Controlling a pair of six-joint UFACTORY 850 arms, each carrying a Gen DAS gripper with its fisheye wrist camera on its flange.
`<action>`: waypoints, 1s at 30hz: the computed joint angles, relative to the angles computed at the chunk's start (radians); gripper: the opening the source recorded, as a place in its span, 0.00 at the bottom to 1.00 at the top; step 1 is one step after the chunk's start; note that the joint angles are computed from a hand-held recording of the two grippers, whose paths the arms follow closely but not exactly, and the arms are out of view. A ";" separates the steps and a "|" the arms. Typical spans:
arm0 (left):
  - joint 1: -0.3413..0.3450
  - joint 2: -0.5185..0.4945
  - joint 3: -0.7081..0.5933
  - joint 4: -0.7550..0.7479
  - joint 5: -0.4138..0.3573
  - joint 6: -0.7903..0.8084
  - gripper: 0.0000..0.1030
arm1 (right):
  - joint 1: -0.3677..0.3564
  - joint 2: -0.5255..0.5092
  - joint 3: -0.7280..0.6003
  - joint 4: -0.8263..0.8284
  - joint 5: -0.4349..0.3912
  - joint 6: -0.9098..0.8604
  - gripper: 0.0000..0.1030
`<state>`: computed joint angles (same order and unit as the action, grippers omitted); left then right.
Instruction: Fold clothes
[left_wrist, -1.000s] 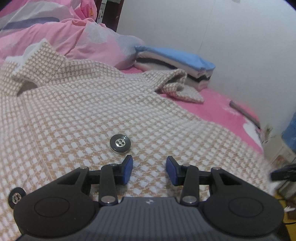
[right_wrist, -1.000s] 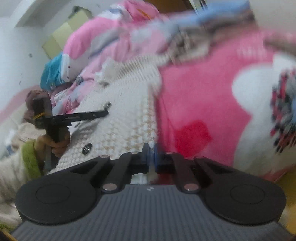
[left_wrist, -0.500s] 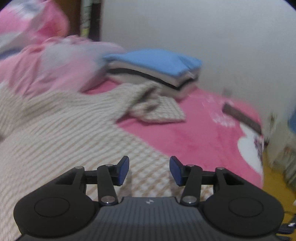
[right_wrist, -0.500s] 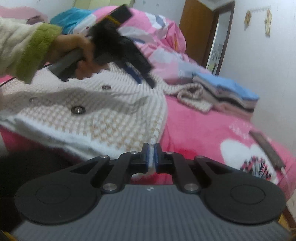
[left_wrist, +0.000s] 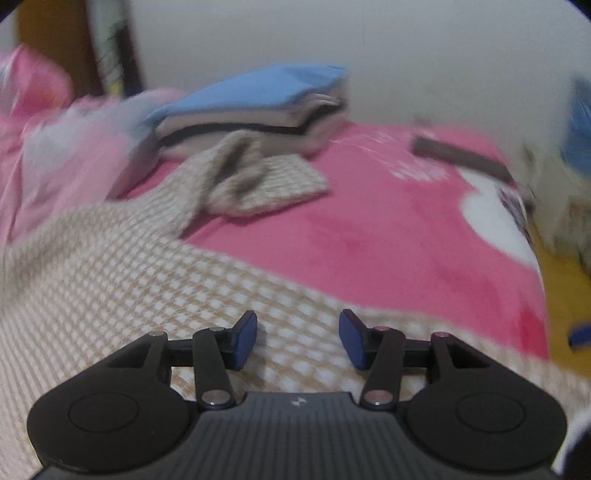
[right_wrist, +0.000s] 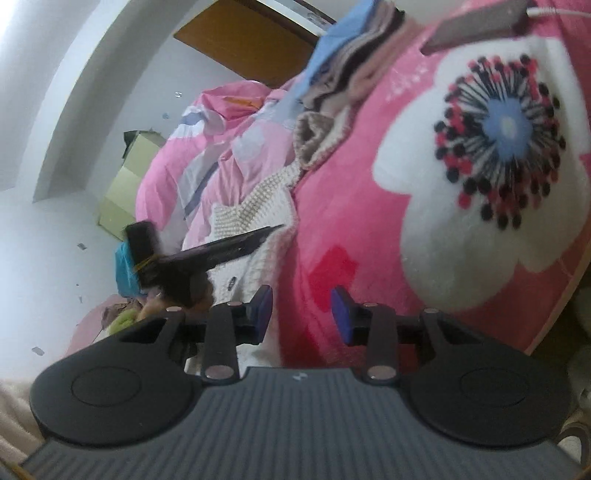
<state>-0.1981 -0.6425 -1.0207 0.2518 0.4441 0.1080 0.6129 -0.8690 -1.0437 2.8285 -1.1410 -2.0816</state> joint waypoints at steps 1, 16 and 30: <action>-0.009 0.011 0.021 -0.024 0.010 0.059 0.46 | 0.001 -0.006 -0.011 -0.003 0.011 0.001 0.35; -0.068 0.095 0.134 0.155 -0.013 -0.011 0.39 | 0.009 -0.014 -0.009 -0.021 0.019 0.000 0.35; -0.084 0.140 0.206 0.357 0.060 -0.208 0.46 | 0.024 0.030 0.051 0.034 0.007 0.007 0.35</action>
